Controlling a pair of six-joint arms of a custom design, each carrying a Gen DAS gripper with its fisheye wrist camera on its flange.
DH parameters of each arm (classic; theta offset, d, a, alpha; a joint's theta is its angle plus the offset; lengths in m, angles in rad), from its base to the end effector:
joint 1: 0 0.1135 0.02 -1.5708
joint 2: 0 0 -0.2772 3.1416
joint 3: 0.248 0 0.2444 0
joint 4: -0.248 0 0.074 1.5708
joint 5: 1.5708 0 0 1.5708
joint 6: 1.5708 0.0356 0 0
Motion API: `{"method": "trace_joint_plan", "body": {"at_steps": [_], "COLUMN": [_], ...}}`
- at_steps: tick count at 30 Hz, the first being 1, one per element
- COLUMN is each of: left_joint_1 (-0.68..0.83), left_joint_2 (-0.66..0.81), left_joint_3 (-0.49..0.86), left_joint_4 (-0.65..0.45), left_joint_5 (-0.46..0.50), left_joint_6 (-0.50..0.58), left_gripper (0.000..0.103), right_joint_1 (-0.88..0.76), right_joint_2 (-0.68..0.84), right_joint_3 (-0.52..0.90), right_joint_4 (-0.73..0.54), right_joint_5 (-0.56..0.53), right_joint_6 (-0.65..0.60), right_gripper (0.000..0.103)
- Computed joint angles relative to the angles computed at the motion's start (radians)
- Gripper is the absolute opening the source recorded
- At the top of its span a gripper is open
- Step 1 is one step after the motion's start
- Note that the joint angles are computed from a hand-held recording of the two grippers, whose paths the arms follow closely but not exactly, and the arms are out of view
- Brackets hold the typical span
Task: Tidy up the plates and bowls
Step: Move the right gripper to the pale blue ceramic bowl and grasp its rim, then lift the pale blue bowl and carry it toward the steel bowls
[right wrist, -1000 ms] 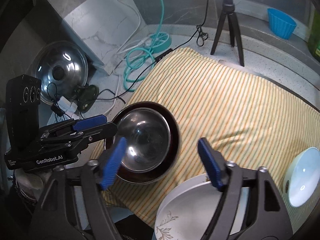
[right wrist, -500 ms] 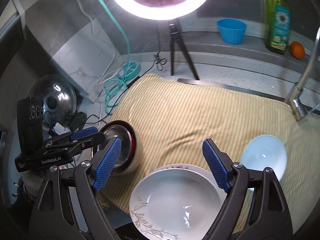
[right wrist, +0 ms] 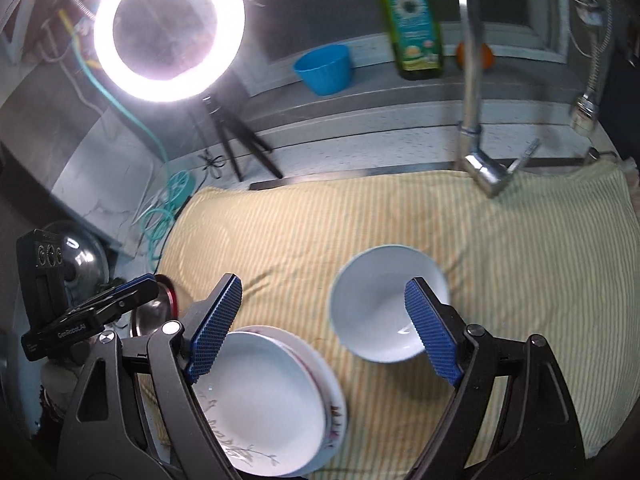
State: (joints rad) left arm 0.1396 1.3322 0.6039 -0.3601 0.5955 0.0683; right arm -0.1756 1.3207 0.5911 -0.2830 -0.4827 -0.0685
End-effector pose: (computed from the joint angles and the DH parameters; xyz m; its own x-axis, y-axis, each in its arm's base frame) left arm 0.2199 0.0107 0.1783 -0.8655 -0.0645 -0.4967 0.2020 0.8624 -0.4641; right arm 0.2233 -0.0228 0.1794 -0.8272 0.0852 -0.5554 -0.1443 0.9231 0.3565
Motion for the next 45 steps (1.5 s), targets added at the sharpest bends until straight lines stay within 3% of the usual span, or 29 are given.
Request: {"method": "trace_joint_plan", "body": {"at_steps": [15, 22, 24, 27, 31, 37, 43, 45], "left_joint_1": [-0.337, -0.42, -0.434, -0.448, -0.451, -0.461, -0.468, -0.47], "left_joint_2": [0.243, 0.349, 0.37, 0.402, 0.439, 0.473, 0.491, 0.492], "left_joint_3": [0.071, 0.112, 0.123, 0.14, 0.154, 0.166, 0.175, 0.177], "left_joint_4": [0.204, 0.24, 0.241, 0.239, 0.244, 0.251, 0.25, 0.251], "left_joint_5": [-0.069, -0.093, -0.097, -0.103, -0.095, -0.091, -0.088, -0.088], "left_joint_6": [-0.205, -0.237, -0.237, -0.238, -0.249, -0.258, -0.253, -0.25], "left_gripper": [0.06, 0.052, 0.044, 0.031, 0.027, 0.021, 0.015, 0.014], "right_joint_1": [-0.256, -0.272, -0.268, -0.263, -0.253, -0.246, -0.233, -0.23], "right_joint_2": [0.239, 0.339, 0.365, 0.422, 0.462, 0.512, 0.539, 0.538], "right_joint_3": [0.013, 0.033, 0.034, 0.056, 0.058, 0.07, 0.081, 0.082], "right_joint_4": [0.058, 0.083, 0.098, 0.087, 0.107, 0.111, 0.106, 0.105], "right_joint_5": [-0.051, -0.082, -0.086, -0.102, -0.098, -0.098, -0.096, -0.097], "right_joint_6": [-0.166, -0.193, -0.192, -0.197, -0.196, -0.202, -0.201, -0.2], "right_gripper": [0.086, 0.085, 0.081, 0.061, 0.057, 0.043, 0.019, 0.017]}}
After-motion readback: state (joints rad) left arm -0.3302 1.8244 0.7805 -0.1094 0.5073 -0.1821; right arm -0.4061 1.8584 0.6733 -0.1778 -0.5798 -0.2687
